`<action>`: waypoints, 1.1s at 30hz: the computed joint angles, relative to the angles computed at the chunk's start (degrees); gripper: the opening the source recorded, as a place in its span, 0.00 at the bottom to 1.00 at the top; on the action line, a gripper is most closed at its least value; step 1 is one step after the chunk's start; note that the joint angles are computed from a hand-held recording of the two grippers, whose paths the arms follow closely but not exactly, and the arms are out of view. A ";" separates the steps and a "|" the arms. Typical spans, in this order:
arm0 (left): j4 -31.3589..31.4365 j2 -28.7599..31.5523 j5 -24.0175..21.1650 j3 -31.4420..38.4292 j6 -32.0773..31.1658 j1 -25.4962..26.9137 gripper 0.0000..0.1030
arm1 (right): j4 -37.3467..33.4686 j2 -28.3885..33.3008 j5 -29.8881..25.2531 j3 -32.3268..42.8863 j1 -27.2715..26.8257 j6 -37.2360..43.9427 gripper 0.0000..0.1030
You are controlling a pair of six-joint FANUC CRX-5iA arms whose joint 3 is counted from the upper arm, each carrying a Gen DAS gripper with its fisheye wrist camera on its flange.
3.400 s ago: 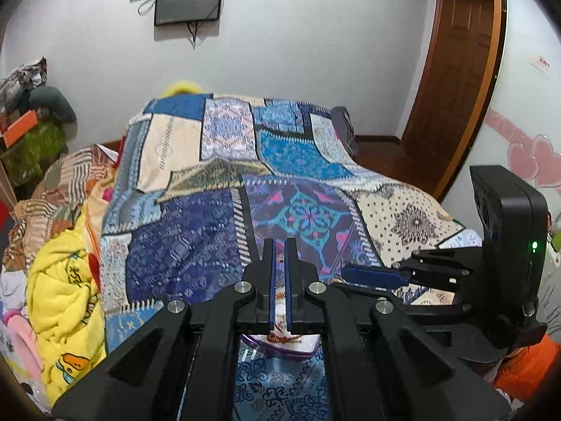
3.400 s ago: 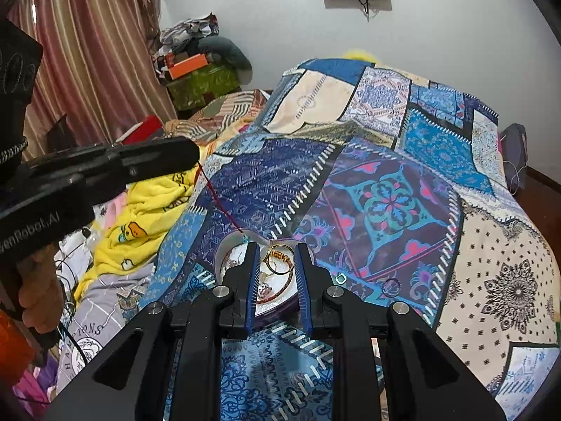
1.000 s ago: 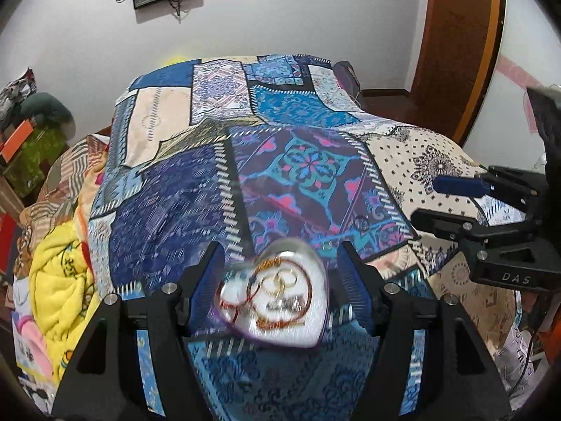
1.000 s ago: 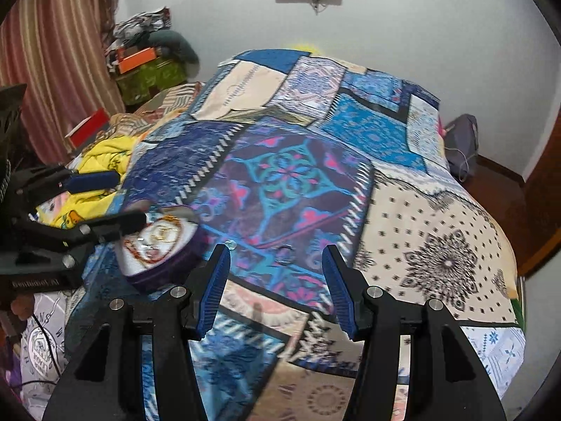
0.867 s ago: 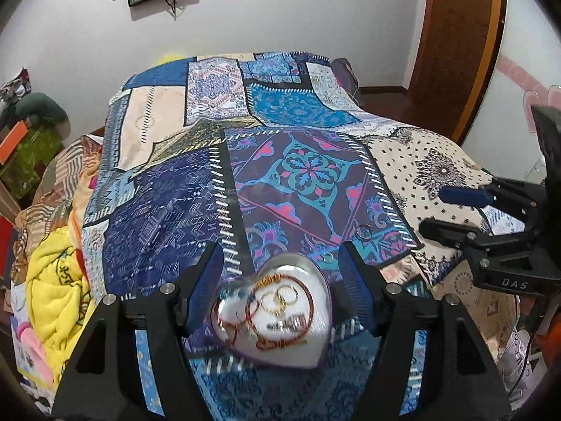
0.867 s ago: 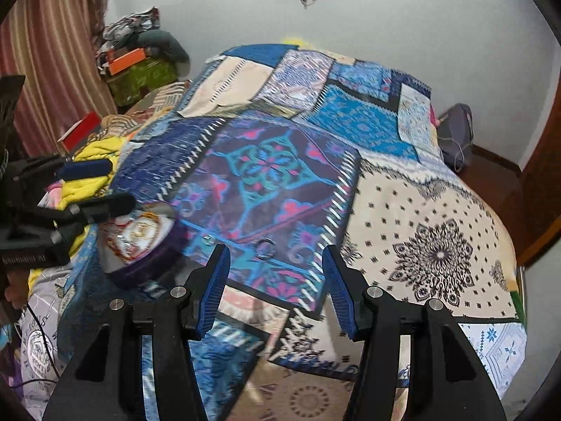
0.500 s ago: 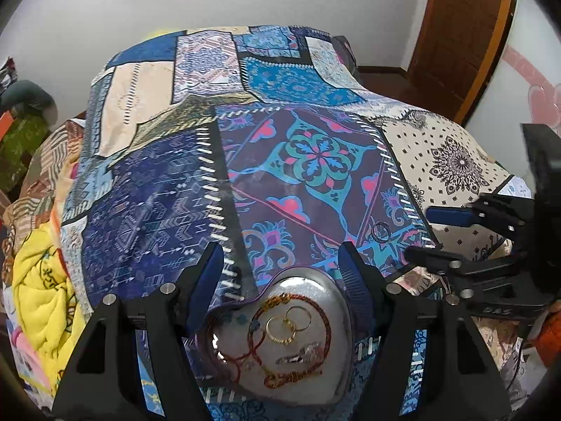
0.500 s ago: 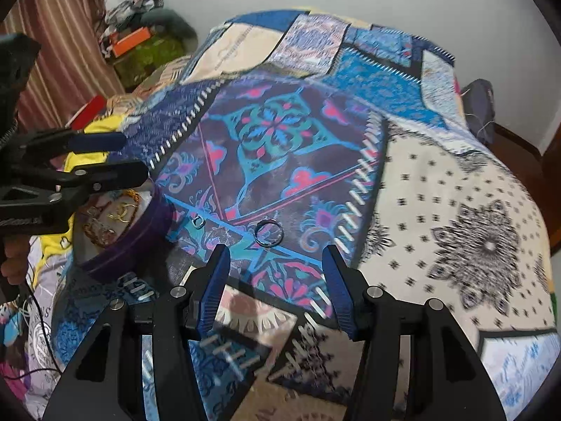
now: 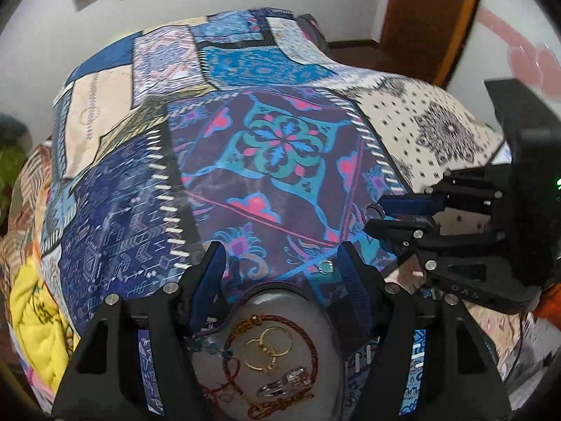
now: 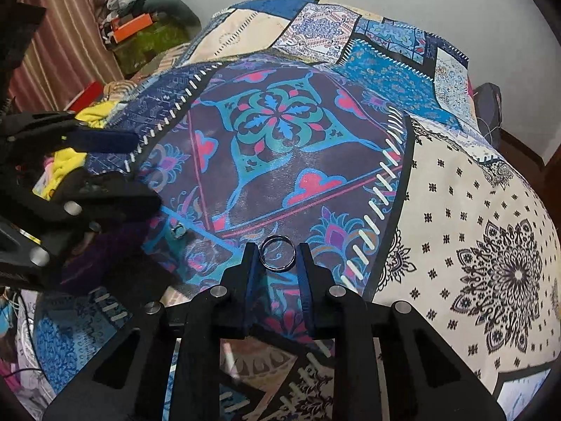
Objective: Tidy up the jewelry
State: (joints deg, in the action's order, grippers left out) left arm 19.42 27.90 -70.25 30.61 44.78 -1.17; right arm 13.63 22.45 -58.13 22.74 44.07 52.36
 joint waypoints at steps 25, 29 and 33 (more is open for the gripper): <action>-8.63 9.47 -16.41 15.90 -3.53 -4.24 0.07 | 3.68 -8.34 11.88 -11.59 -0.25 -8.75 0.19; -6.97 8.88 -15.56 14.55 -1.79 -3.70 0.07 | 3.48 -8.60 11.82 -11.91 -0.07 -8.68 0.19; -5.28 7.39 -13.46 12.43 0.00 -3.18 0.07 | 3.93 -8.52 10.92 -11.56 0.14 -8.70 0.19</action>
State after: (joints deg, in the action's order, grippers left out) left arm 14.14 35.29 -83.71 43.05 44.78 -4.36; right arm 17.56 13.94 -47.21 11.17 44.21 43.66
